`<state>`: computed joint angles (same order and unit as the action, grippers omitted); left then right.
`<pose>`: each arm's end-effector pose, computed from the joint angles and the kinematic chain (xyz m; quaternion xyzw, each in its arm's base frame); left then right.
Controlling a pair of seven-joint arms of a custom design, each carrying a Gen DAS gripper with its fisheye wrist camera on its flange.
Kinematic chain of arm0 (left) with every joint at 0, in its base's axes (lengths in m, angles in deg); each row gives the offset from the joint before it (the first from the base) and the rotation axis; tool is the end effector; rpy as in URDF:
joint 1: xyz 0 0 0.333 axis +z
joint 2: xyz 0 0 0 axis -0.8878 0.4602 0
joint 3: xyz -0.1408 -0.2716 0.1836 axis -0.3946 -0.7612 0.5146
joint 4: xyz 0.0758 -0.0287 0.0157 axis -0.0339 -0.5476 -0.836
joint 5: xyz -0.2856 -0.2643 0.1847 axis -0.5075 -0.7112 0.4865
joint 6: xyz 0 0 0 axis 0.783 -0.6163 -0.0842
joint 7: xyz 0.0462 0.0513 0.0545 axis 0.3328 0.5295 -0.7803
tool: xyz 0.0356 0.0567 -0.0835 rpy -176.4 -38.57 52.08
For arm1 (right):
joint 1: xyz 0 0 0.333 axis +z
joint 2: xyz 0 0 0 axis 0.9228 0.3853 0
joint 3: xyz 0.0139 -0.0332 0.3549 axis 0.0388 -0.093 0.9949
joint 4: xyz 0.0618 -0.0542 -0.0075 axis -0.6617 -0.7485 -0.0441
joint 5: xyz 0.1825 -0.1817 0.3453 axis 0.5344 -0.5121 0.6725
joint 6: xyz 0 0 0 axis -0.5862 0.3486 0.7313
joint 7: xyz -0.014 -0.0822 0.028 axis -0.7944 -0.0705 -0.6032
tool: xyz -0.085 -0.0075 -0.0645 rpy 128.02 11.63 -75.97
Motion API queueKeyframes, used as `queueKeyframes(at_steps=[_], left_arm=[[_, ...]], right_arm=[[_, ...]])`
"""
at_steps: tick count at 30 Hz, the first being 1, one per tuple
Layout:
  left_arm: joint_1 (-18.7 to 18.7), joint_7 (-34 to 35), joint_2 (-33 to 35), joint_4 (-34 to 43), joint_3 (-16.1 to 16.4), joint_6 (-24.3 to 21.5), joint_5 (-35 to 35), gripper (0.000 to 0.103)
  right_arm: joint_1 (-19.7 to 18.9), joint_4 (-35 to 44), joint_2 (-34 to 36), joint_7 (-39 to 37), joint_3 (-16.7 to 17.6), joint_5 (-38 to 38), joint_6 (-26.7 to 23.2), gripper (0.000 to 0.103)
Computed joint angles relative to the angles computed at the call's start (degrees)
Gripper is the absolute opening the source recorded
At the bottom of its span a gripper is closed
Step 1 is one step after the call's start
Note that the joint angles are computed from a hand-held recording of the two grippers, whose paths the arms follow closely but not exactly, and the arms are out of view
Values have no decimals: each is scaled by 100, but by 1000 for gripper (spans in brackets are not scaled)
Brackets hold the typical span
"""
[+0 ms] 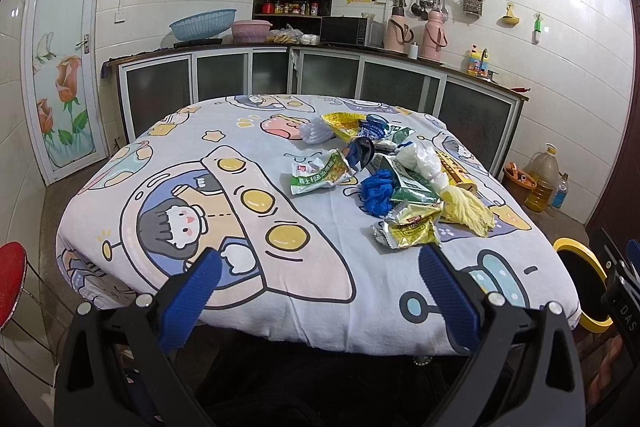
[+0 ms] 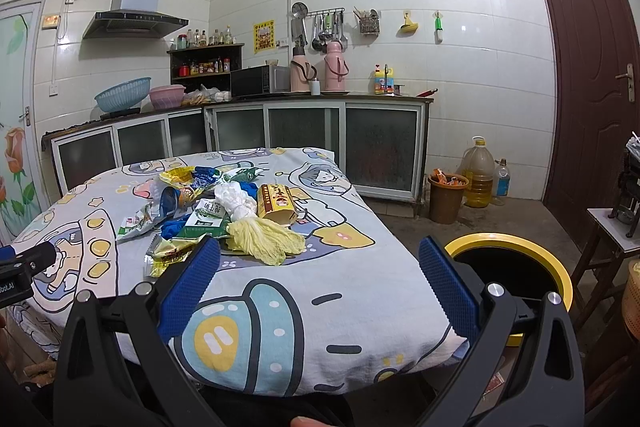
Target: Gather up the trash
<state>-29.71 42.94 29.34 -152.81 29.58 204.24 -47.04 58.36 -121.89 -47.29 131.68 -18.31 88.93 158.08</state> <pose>0.4508 -0.1909 0.5100 -0.6498 0.5757 -0.3607 0.3408 0.3545 -0.0098 0.5448 -0.5285 0.6089 -0.4327 0.4033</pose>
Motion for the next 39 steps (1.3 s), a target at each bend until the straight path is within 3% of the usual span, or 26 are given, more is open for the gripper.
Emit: queueKeyframes(at_steps=[39], left_arm=[[77,-68,36,-10,-127,0,47,95]], right_arm=[[47,-30,-13,-48,-88,8,-30,95]])
